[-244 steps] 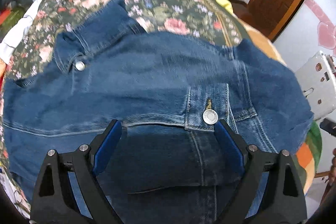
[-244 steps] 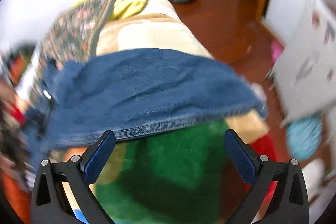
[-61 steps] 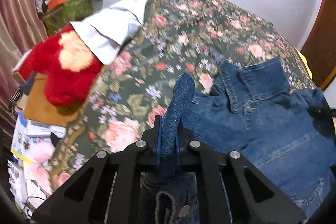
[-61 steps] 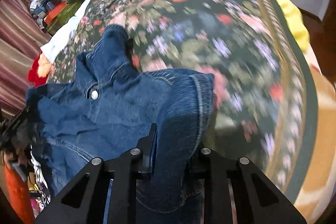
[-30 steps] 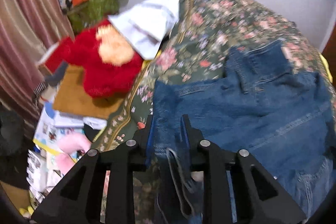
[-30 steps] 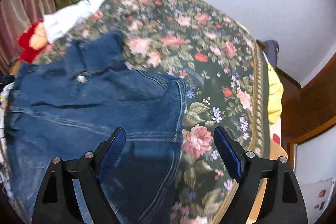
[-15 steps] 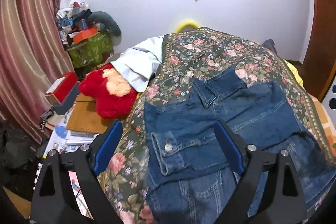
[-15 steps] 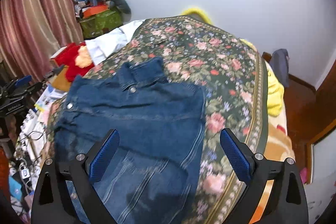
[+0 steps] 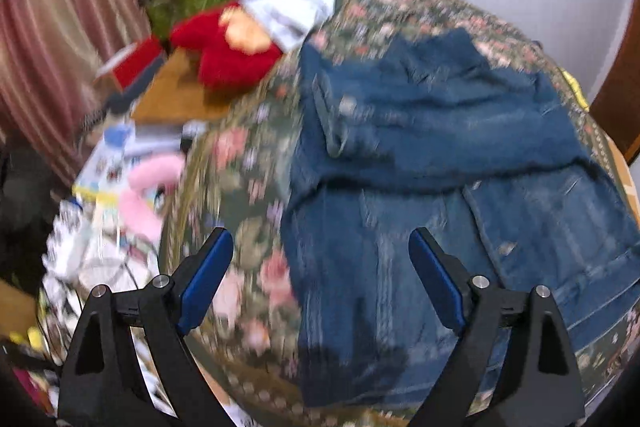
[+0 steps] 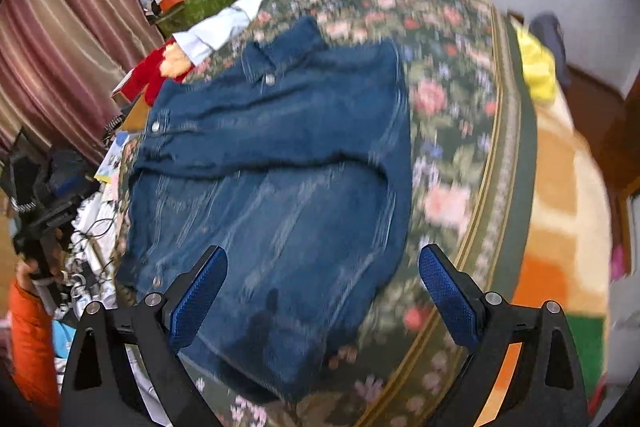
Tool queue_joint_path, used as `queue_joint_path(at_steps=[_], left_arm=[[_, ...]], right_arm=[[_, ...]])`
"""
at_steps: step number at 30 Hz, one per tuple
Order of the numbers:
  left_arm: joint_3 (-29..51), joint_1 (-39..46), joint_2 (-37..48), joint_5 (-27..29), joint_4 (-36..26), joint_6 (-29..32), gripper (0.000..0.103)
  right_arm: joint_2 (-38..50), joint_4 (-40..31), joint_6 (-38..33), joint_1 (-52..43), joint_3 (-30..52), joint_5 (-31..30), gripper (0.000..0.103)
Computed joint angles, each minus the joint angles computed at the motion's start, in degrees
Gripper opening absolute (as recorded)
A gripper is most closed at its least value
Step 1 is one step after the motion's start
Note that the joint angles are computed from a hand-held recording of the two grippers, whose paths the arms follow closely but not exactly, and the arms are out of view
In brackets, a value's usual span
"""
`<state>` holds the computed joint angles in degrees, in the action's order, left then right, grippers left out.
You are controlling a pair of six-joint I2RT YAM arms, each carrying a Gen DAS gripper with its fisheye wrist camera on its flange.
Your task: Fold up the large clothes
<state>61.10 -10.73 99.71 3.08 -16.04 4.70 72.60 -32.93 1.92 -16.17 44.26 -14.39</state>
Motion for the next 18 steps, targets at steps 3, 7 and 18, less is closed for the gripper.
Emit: queue_joint_path(at_steps=[3,7,18], left_arm=[[-2.35,1.79,1.77,0.24,0.34,-1.02,0.090],[-5.21,4.38,4.38,2.43,-0.15,-2.97,0.090],[-10.98,5.57,8.05,11.45,0.55,-5.94,0.062]], right_arm=[[-0.81,0.47,0.81,-1.92,-3.17,-3.53,0.096],[-2.52,1.13,1.76,-4.18,-6.49,-8.29,0.092],[-2.76,2.64,3.04,-0.47,-9.09,-9.45,0.071]])
